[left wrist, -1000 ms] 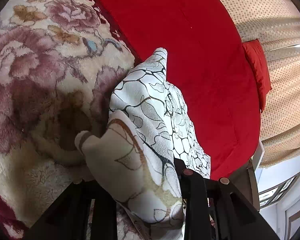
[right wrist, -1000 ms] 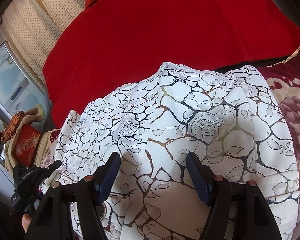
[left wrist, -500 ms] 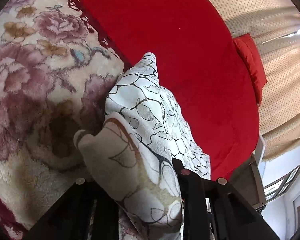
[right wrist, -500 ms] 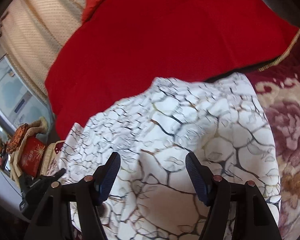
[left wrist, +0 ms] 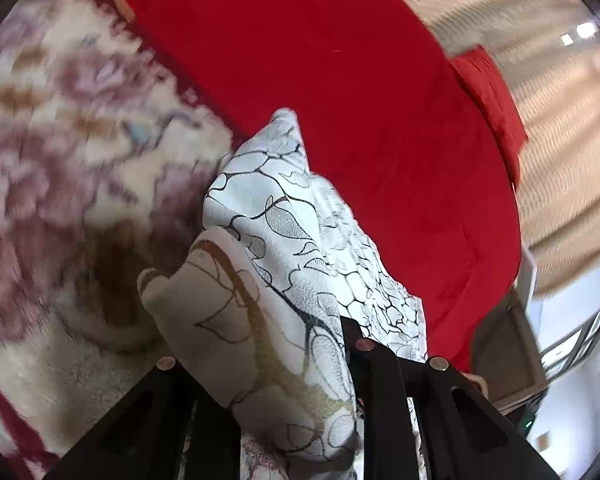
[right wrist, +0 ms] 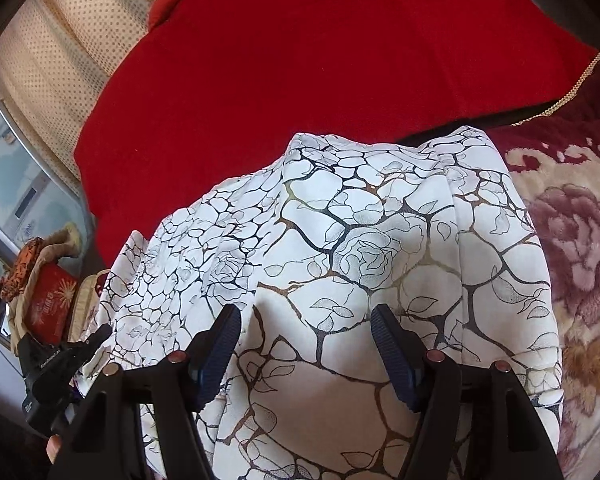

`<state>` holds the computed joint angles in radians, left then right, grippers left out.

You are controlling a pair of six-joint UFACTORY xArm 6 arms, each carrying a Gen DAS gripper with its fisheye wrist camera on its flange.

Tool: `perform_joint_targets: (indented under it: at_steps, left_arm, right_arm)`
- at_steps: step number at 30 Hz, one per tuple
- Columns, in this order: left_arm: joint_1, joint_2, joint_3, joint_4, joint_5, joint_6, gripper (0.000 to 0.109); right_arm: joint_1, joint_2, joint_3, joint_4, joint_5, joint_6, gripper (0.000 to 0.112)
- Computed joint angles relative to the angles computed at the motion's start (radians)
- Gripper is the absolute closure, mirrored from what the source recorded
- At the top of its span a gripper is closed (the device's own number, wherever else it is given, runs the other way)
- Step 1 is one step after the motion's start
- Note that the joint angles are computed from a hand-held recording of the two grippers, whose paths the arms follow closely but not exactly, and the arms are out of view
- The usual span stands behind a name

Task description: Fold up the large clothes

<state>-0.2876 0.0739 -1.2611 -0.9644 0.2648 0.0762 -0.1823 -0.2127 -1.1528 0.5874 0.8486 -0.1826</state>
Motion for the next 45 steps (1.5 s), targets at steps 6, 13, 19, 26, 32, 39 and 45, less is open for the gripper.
perform_joint_targets:
  at_steps: [6, 13, 19, 26, 32, 39, 45]
  left_arm:
    - [-0.029, -0.029, -0.078, 0.444, 0.052, -0.200, 0.093]
    - [-0.183, 0.026, -0.297, 0.952, 0.187, -0.336, 0.094]
    - [-0.383, 0.099, -0.364, 1.107, 0.309, -0.255, 0.094]
    - [-0.432, 0.149, -0.343, 1.096, 0.341, -0.229, 0.094]
    - [-0.438, 0.120, -0.320, 1.127, 0.335, -0.226, 0.095]
    - [-0.464, 0.096, -0.282, 1.238, 0.317, -0.261, 0.095]
    - [-0.466, 0.077, -0.281, 1.190, 0.331, -0.224, 0.095]
  right_arm:
    - [-0.048, -0.023, 0.008, 0.076, 0.006, -0.034, 0.042]
    - [-0.157, -0.024, -0.016, 0.280, 0.062, -0.139, 0.042]
    - [-0.334, 0.095, -0.130, 0.598, 0.324, -0.219, 0.039]
    - [-0.377, 0.307, -0.282, 0.620, 0.511, -0.093, 0.025]
    - [-0.297, 0.383, -0.423, 0.493, 0.503, -0.035, 0.025]
    - [-0.159, 0.469, -0.615, 0.304, 0.455, -0.024, 0.019]
    - [-0.076, 0.515, -0.648, 0.200, 0.384, -0.154, 0.084]
